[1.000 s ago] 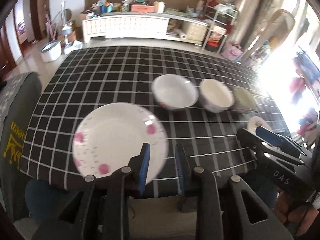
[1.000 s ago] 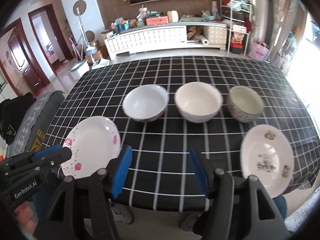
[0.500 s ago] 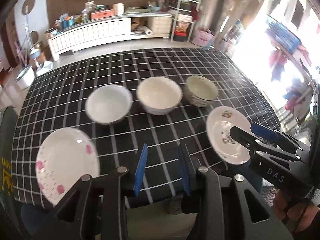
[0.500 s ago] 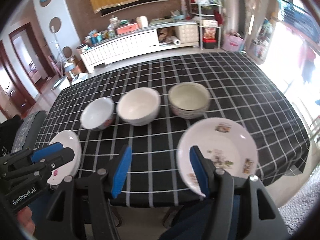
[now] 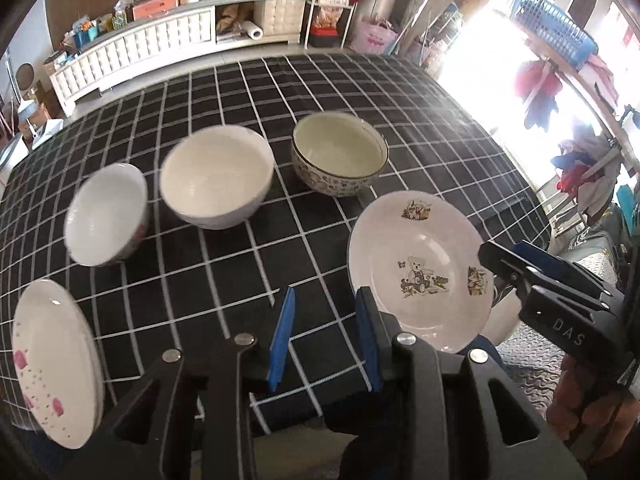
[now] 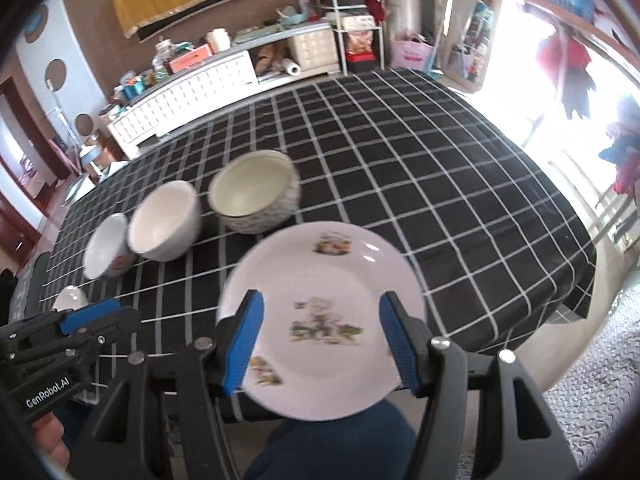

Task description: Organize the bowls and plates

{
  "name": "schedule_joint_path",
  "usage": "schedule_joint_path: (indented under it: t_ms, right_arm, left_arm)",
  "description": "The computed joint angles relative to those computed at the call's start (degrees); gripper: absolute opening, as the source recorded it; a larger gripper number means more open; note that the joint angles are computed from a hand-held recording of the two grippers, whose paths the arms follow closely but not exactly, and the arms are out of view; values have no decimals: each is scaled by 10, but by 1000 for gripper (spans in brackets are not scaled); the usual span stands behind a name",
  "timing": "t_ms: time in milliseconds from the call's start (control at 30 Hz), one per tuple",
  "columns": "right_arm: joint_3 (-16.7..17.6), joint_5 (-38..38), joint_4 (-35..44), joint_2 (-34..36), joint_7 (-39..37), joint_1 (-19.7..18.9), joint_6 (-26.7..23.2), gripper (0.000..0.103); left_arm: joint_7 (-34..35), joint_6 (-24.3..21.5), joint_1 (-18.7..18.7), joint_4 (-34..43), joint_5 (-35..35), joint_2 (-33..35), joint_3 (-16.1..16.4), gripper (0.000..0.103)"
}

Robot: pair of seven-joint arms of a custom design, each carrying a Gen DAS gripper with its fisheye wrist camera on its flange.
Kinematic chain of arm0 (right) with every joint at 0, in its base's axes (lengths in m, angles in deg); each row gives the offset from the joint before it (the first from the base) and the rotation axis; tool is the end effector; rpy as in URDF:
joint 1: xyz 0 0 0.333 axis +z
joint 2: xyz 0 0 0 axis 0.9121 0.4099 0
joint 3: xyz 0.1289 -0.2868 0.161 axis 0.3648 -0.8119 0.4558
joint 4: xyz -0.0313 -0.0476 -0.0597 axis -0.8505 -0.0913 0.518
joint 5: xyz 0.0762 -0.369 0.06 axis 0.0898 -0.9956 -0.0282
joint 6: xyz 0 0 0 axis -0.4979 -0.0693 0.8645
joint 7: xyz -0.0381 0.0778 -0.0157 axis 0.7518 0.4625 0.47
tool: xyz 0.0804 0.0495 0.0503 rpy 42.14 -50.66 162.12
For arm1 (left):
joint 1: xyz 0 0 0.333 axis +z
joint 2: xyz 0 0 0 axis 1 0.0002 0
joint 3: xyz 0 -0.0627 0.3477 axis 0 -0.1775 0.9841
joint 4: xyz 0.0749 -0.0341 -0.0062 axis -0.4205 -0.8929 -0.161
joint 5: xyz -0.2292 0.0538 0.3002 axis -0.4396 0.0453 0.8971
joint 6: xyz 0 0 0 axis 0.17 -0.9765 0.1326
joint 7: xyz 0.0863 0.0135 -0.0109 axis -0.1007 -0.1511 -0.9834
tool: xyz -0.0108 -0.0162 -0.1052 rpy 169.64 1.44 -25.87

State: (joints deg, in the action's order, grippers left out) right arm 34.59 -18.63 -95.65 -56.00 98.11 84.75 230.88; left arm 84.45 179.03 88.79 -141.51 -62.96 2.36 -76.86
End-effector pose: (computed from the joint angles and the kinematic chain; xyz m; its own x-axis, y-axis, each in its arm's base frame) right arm 0.5149 0.2110 0.3945 -0.2870 -0.9417 -0.1755 -0.7716 0.3358 -0.5403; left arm 0.6167 -0.1271 0.4472 -0.4382 -0.8806 0.1804 -0.8355 0.3250 -0.4431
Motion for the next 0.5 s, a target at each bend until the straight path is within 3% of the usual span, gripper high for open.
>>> schedule_joint_path:
  t_ms: [500]
  right_arm:
    - [-37,47,-25,32,-51,-11,32,65]
  left_arm:
    - [-64,-28,-25,67,70,96,-12,29]
